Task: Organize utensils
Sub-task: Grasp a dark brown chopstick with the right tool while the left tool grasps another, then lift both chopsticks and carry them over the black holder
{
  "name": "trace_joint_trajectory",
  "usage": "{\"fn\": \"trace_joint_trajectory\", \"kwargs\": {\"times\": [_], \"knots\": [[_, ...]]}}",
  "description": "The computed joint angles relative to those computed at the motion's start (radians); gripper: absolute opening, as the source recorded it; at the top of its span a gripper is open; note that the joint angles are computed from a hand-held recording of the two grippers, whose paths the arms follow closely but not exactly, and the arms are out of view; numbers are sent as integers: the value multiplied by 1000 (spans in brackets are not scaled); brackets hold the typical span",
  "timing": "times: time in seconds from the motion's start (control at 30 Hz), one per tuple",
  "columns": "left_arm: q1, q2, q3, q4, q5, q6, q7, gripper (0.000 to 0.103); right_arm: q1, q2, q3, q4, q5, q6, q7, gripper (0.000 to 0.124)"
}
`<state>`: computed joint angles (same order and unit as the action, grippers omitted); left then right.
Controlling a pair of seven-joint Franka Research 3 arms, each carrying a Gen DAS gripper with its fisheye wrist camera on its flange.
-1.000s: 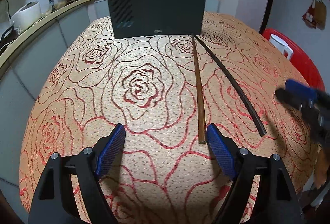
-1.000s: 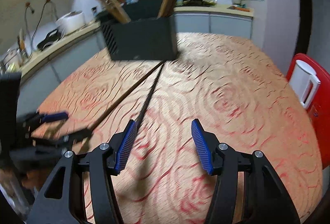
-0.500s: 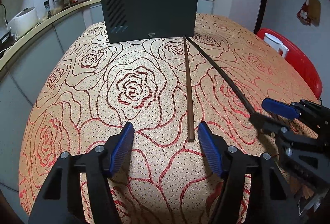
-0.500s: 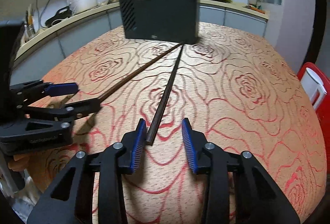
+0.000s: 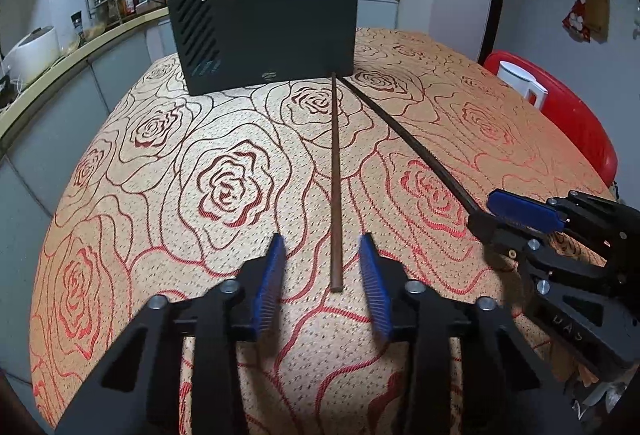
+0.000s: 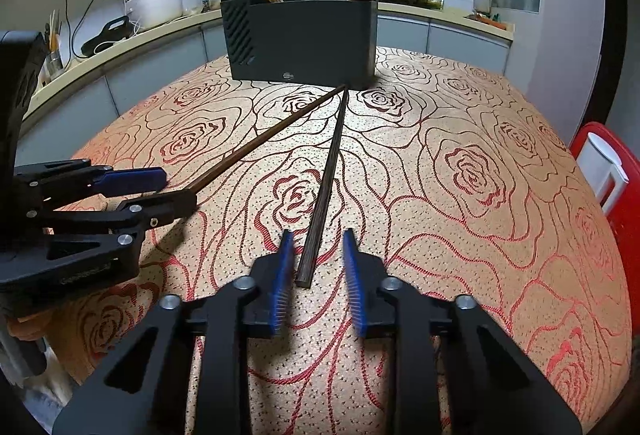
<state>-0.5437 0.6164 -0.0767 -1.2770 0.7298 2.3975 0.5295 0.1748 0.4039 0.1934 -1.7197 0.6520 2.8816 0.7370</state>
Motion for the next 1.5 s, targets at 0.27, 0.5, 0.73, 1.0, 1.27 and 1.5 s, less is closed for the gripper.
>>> {"fn": "trace_joint_trajectory", "kwargs": {"times": [0.27, 0.5, 0.73, 1.0, 1.27, 1.5], "knots": [[-14, 2, 13, 0, 31, 1, -11, 7, -5, -2, 15, -10, 13, 20, -36, 11], [-8, -43, 12, -54, 47, 7, -35, 6, 6, -4, -8, -1, -9, -12, 4, 8], [-5, -145, 13, -148, 153, 2, -115, 6, -44, -40, 28, 1, 102, -30, -58, 8], [12, -254, -15, -192, 312, -33, -180, 6, -73, -97, 45, 30, 325, -31, -220, 8], [23, -269, -39, -117, 391, -54, -152, 6, -64, -114, 17, 133, 507, -82, -342, 8], [24, -245, -30, -29, 397, -46, -125, 6, -45, -96, 1, 207, 540, -104, -374, 8]]}}
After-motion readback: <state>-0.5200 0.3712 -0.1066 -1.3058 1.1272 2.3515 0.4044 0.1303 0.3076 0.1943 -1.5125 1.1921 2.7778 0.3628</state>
